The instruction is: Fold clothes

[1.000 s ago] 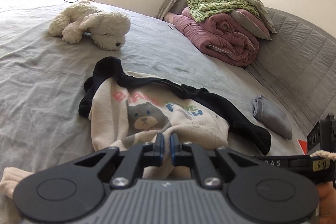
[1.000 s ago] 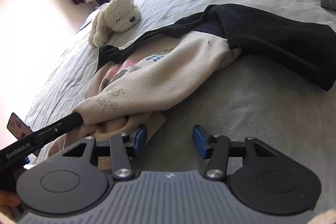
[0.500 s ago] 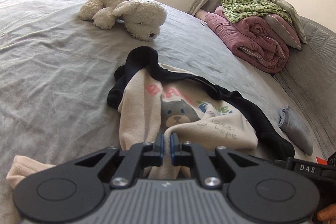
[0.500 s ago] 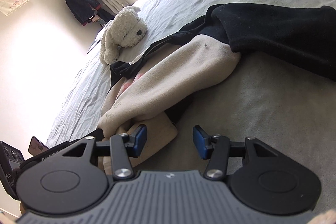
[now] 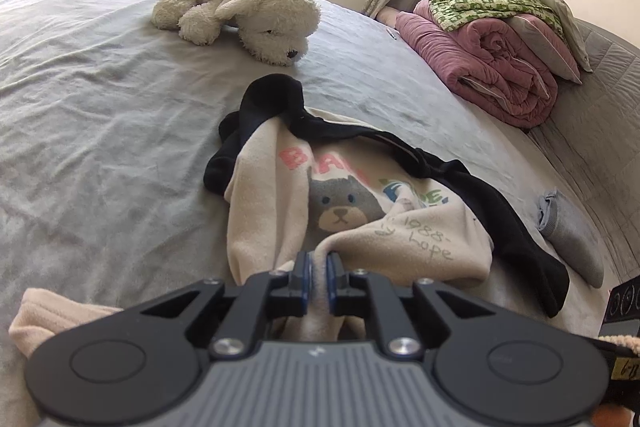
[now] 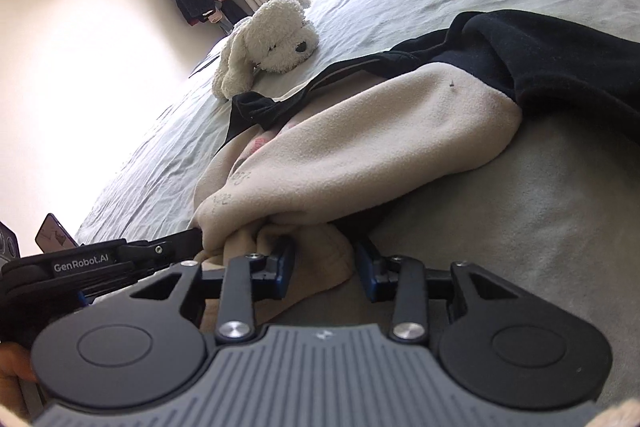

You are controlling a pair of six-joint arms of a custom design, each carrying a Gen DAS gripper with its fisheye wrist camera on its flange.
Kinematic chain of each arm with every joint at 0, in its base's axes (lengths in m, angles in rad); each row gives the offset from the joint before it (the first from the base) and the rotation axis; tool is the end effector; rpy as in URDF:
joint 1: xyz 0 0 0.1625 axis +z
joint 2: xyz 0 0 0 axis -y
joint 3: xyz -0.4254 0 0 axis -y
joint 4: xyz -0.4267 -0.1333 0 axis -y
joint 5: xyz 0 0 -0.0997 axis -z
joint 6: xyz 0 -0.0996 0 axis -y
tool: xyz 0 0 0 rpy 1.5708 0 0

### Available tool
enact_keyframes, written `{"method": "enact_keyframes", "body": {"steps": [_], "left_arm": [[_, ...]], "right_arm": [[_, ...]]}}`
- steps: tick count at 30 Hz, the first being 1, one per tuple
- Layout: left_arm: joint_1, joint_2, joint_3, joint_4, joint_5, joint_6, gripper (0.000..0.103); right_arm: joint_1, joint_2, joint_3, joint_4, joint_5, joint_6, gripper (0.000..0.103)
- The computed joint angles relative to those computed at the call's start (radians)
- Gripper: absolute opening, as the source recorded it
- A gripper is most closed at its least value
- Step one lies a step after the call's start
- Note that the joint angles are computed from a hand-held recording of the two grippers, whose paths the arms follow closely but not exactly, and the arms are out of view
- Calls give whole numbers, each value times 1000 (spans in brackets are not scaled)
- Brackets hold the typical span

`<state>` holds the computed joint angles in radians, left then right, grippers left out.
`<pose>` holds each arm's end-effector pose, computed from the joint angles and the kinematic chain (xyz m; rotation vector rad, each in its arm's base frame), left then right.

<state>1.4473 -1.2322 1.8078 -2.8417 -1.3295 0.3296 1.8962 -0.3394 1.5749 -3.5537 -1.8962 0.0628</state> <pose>0.0773 -0.6523 0.3211 0.4882 2.6433 -0.9345 0.3131 -0.6108 -0.1003 0.1846 -2.7498 1.1453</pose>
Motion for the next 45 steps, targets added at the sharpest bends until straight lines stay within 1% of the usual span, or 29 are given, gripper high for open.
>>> {"method": "enact_keyframes", "body": {"steps": [1, 3, 5, 8, 17, 20, 23, 29, 37, 40, 43, 45], "left_arm": [[-2, -2, 2, 0, 3, 5, 11], [-4, -9, 7, 1, 8, 9, 16], [-4, -24, 8, 11, 1, -5, 26], [-1, -48, 14, 13, -13, -13, 34], [11, -96, 23, 3, -6, -20, 35], [10, -105, 27, 3, 14, -6, 38], [10, -112, 30, 10, 42, 15, 42], [16, -119, 29, 31, 93, 40, 44], [16, -133, 40, 66, 132, 88, 44], [19, -137, 42, 80, 145, 104, 44], [28, -147, 43, 112, 116, 135, 44], [29, -156, 54, 119, 99, 194, 44]], "right_arm": [[1, 2, -3, 4, 0, -8, 21], [7, 4, -9, 14, -11, -27, 15], [14, -3, -8, 20, -25, -32, 13], [31, -22, 12, 6, -53, -42, 12], [65, -121, 160, -108, -114, -90, 11], [76, -149, 207, -156, -150, -105, 10], [82, -182, 259, -202, -168, -121, 10], [84, -226, 348, -259, -221, -141, 10], [65, -277, 444, -317, -307, -114, 9], [60, -293, 469, -324, -364, -102, 9], [48, -318, 493, -275, -401, -36, 9], [37, -333, 505, -226, -410, 18, 9]]}}
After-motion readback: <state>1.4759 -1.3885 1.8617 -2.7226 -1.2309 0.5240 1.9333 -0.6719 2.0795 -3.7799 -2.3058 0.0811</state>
